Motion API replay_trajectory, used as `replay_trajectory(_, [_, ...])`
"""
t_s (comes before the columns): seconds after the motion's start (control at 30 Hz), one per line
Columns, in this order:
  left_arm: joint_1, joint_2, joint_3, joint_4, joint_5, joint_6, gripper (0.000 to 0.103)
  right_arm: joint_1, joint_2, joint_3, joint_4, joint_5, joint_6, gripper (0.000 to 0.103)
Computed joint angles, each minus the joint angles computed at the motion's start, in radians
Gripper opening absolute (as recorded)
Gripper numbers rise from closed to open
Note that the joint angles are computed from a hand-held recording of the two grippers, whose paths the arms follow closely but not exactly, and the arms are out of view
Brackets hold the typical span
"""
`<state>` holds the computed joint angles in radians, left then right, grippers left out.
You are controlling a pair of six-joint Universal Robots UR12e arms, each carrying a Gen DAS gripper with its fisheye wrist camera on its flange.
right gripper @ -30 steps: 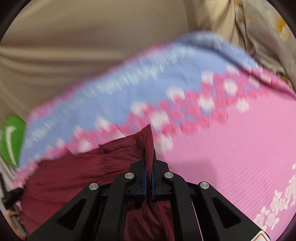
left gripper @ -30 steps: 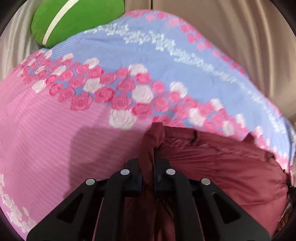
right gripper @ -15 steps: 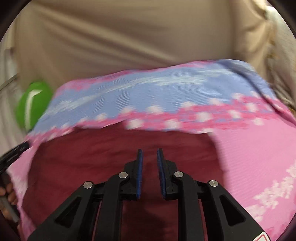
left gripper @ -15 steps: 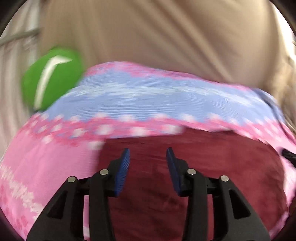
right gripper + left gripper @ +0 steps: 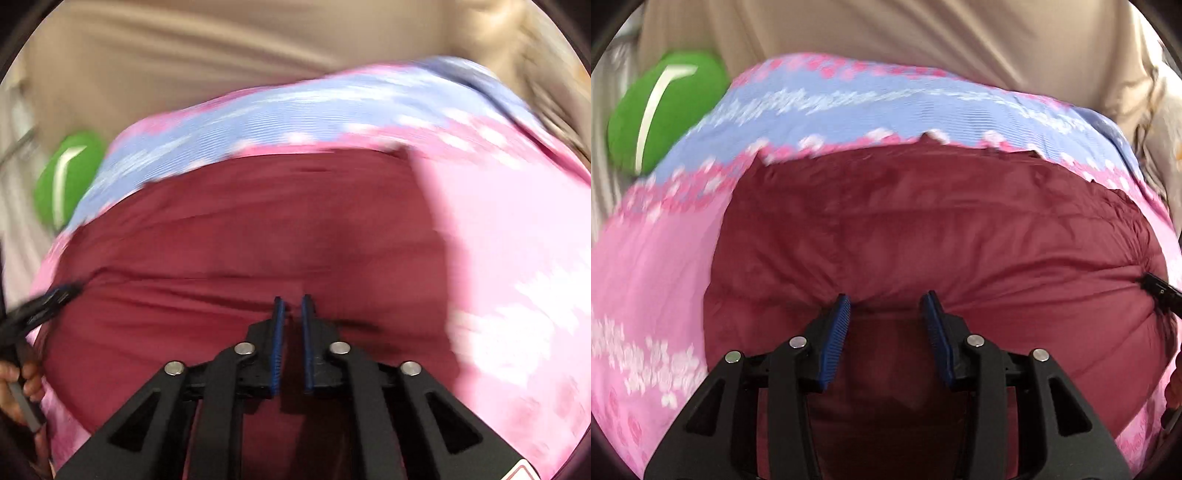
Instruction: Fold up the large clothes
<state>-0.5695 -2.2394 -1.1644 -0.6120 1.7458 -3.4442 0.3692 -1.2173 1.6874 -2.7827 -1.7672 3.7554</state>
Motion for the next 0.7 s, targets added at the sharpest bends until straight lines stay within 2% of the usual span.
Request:
replay_trajectory(0.07, [0.009,0.02,-0.03,0.001,-0.041,-0.032,0.039,-0.003,-0.031,0.032,0.044,-0.063,0.07,0.001])
replay_trajectory(0.13, [0.0,0.027,-0.033,-0.011,0.002,-0.05,0.036,0.01,-0.047,0.023,0.15,-0.164,0.141,0.017])
replay_trajectory(0.17, [-0.01,0.03,-0.029,-0.018,0.043,-0.065,0.037,0.015,-0.052,0.02,0.176,-0.191,0.159,0.017])
replay_trajectory(0.2, [-0.015,0.033,-0.031,-0.001,0.049,-0.062,0.037,0.019,-0.051,0.014,0.168,-0.193,0.154,0.017])
replay_trajectory(0.27, [-0.021,0.035,-0.03,0.029,0.043,-0.04,0.043,0.03,-0.037,-0.004,0.085,-0.138,0.102,0.017])
replay_trajectory(0.37, [-0.033,0.013,0.002,-0.005,0.09,-0.023,0.047,0.045,-0.001,-0.043,0.031,-0.057,0.02,0.017])
replay_trajectory(0.47, [-0.029,0.005,0.003,-0.031,0.07,-0.034,0.047,0.053,0.036,-0.067,0.074,-0.06,0.013,0.015])
replay_trajectory(0.53, [-0.032,0.003,0.005,-0.028,0.085,-0.029,0.048,0.052,0.037,-0.066,0.078,-0.052,0.026,0.014])
replay_trajectory(0.57, [-0.034,0.002,0.006,-0.03,0.097,-0.027,0.048,0.056,0.034,-0.074,0.098,-0.061,0.037,0.014])
replay_trajectory(0.6, [-0.036,0.0,0.007,-0.03,0.104,-0.025,0.048,0.059,0.031,-0.08,0.107,-0.068,0.041,0.019])
replay_trajectory(0.7, [-0.039,-0.003,0.009,-0.029,0.114,-0.027,0.049,0.058,0.026,-0.086,0.075,-0.046,0.014,0.021])
